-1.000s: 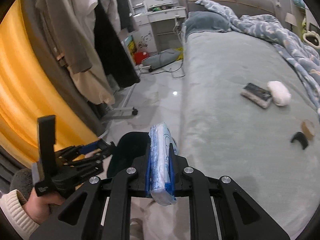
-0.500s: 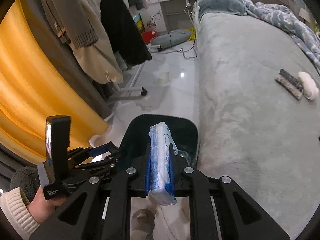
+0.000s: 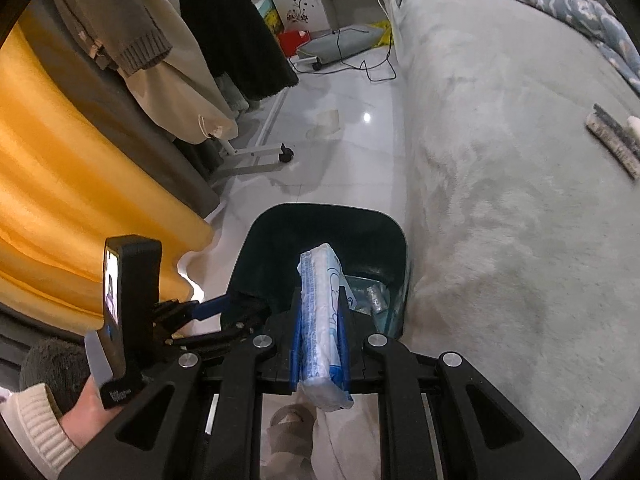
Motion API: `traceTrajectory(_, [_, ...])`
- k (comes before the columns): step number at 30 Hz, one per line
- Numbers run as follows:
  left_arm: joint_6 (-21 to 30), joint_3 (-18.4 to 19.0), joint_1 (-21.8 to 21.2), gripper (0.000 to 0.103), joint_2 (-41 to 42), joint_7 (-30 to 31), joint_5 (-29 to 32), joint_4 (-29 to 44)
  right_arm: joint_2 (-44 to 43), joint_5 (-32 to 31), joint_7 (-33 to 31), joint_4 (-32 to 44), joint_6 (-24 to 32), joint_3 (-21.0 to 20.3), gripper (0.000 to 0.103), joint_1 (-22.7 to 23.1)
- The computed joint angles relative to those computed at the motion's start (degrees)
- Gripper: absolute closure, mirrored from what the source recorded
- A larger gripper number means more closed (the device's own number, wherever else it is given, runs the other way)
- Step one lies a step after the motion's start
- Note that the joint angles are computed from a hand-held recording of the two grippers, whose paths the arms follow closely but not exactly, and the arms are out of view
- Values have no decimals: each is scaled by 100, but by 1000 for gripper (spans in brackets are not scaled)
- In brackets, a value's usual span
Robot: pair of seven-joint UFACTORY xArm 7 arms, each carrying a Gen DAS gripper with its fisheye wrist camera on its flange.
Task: Collect trash
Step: 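Open the left gripper to drop the black curved piece into the bin, then open the right gripper to drop the tissue packet into the bin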
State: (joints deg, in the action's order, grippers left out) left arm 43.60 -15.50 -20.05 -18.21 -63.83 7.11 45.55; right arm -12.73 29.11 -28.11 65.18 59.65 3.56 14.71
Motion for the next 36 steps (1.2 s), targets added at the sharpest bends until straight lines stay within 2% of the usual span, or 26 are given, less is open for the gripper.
traceTrajectory(2, [14,10,-11,33,5,51,-3,0,124,-19,47,44,-36,32,88,7])
traceTrajectory(6, [-13,-21,37,26,-108,11,120,-70,328,-102,147,100,-103,110,88,18])
traceTrajectory(12, [100,-224,236,21,-518,-319,634,-107,539,-119,288,161,-112,196,88,48])
traceTrajectory(24, [780,-657,708,21,-1676,-697,1424,-99,895,-470,639,221,-81,440,88,239])
traceTrajectory(36, [967,-925,1029,21,-2480,-695,1508,-37,1293,-961,1026,286,-142,633,88,459])
